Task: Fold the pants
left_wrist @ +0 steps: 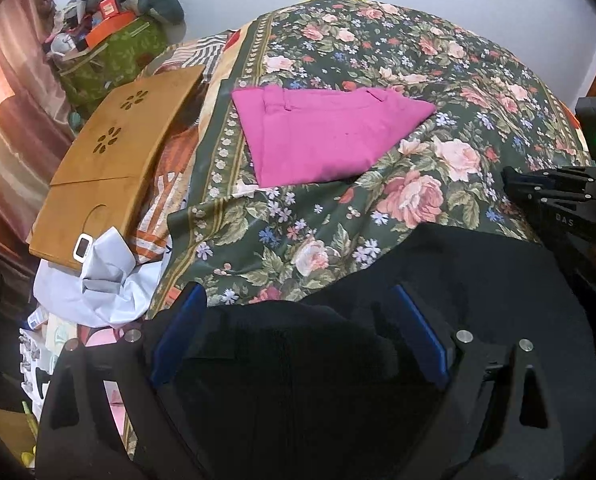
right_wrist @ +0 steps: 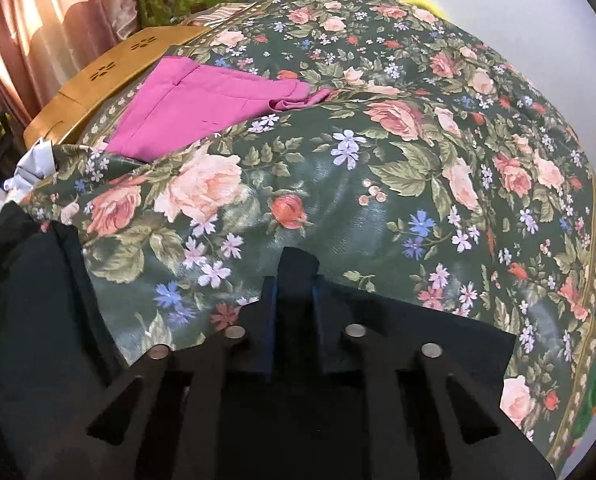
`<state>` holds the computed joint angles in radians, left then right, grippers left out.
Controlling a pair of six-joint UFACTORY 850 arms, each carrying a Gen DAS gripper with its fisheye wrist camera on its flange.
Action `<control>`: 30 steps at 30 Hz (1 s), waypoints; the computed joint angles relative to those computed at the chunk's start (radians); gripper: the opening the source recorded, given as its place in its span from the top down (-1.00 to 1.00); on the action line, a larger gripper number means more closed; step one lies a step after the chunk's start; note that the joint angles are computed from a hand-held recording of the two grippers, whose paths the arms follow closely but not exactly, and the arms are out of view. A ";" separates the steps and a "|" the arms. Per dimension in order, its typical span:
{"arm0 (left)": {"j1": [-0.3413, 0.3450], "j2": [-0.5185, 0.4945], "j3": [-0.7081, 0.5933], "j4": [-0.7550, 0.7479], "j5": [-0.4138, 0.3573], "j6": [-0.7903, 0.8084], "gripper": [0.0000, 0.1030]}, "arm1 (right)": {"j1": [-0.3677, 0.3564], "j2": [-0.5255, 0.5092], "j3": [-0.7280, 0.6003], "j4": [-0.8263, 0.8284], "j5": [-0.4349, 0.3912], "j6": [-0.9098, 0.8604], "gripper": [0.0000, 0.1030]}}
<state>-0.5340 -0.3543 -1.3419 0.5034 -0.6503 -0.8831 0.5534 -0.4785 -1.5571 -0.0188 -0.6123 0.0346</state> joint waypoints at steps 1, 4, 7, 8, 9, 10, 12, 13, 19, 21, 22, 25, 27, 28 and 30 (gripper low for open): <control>-0.003 -0.001 -0.004 -0.005 -0.003 0.005 -0.82 | -0.003 0.007 0.005 0.007 -0.001 0.001 0.82; -0.021 0.001 -0.019 -0.024 -0.012 0.033 -0.82 | -0.020 0.052 0.044 0.057 0.026 -0.004 0.83; -0.042 -0.002 -0.039 -0.048 -0.023 0.064 -0.82 | -0.044 0.145 0.116 0.082 0.078 0.006 0.84; -0.051 -0.004 -0.047 -0.056 -0.026 0.074 -0.82 | -0.052 0.169 0.133 0.087 0.089 0.007 0.84; -0.059 -0.008 -0.053 -0.061 -0.024 0.084 -0.82 | -0.063 0.211 0.164 0.090 0.105 0.012 0.84; -0.070 -0.011 -0.061 -0.065 -0.026 0.091 -0.82 | -0.071 0.241 0.184 0.092 0.115 0.016 0.84; -0.093 -0.019 -0.080 -0.078 -0.031 0.112 -0.82 | -0.090 0.313 0.228 0.090 0.128 0.030 0.84; -0.106 -0.027 -0.093 -0.099 -0.032 0.132 -0.83 | -0.101 0.350 0.251 0.083 0.133 0.040 0.84; -0.168 -0.093 -0.190 -0.227 -0.057 0.245 -0.88 | -0.153 0.530 0.351 0.024 0.145 0.107 0.84; -0.193 -0.120 -0.231 -0.262 -0.066 0.291 -0.88 | -0.169 0.585 0.383 0.004 0.159 0.126 0.84; -0.205 -0.134 -0.251 -0.284 -0.071 0.320 -0.88 | -0.179 0.614 0.399 -0.008 0.160 0.135 0.84; -0.241 -0.168 -0.302 -0.333 -0.090 0.385 -0.88 | -0.211 0.690 0.444 0.036 0.173 0.108 0.84; -0.265 -0.190 -0.331 -0.339 -0.109 0.401 -0.88 | -0.220 0.747 0.486 0.031 0.181 0.110 0.84; -0.275 -0.201 -0.343 -0.336 -0.117 0.401 -0.88 | -0.223 0.771 0.507 0.030 0.177 0.109 0.84; -0.295 -0.218 -0.362 -0.330 -0.134 0.400 -0.88 | -0.224 0.801 0.540 0.018 0.165 0.115 0.84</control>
